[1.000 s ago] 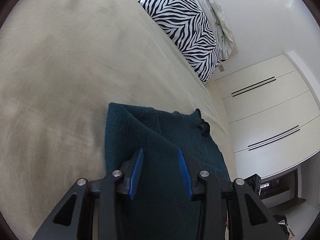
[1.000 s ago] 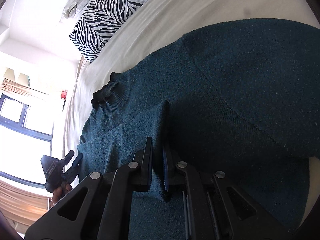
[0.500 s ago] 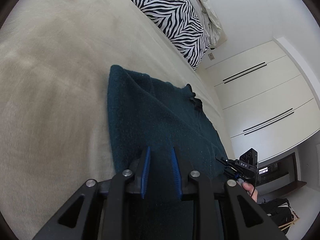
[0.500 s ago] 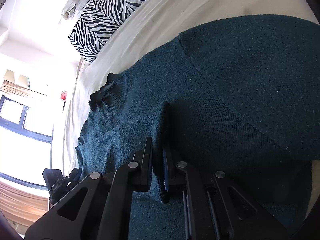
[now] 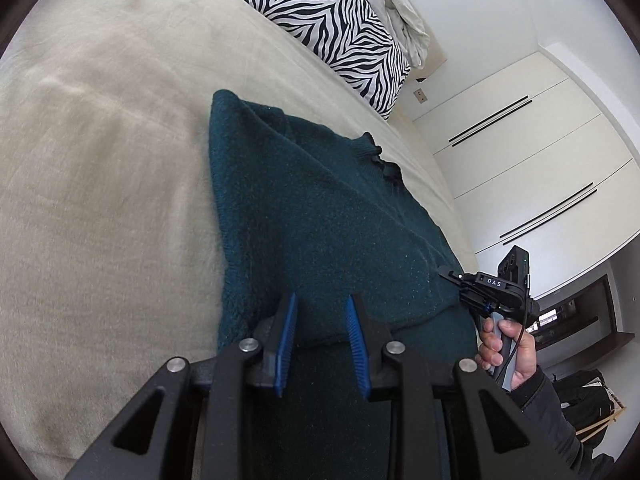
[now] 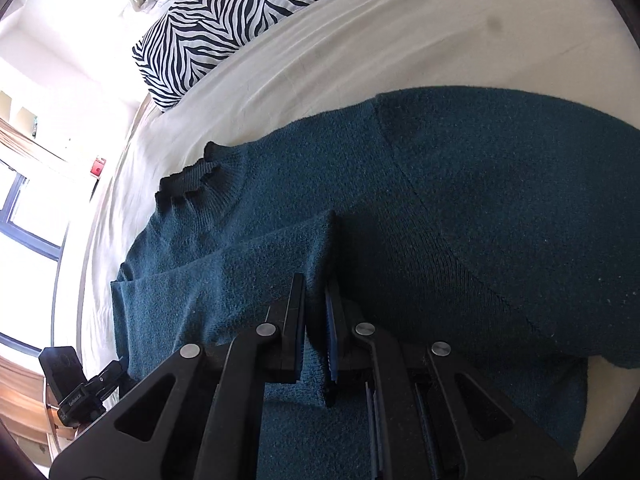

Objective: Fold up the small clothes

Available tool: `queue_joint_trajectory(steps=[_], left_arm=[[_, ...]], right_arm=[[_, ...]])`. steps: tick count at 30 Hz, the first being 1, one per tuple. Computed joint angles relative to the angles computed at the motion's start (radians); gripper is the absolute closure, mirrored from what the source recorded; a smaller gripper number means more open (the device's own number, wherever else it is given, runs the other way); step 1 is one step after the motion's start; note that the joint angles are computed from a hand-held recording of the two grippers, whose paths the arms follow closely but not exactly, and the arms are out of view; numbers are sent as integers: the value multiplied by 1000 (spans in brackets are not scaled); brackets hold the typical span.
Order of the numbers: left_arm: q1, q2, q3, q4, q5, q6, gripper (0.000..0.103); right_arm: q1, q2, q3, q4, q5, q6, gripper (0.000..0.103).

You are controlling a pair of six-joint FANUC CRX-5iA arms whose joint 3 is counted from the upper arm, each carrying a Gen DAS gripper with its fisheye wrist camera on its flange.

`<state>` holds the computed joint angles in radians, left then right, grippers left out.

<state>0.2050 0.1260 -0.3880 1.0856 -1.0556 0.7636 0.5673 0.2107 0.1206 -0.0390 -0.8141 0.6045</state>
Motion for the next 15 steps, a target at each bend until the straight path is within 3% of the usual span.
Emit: queue_joint_trajectory(steps=[5,9,12,14,15], left_arm=[[-6,-9,2,-17,12,2,75],[0,-21,-11,-14,14,9,75],[4,-37,-17,-31,13,29,75],[13,-56,-16,-72,4,55,72],[17,-73,-24,-85,7,62,69]], right_arm=[[-45,-53,-81,-132,127,36,94],[-11,-114,-178,62,164,-150,88],[5,-204,-297,168,230,-295,73],[25,-286,-406,283,270,-446,48],[37,-338,-475,362,294,-547,46]])
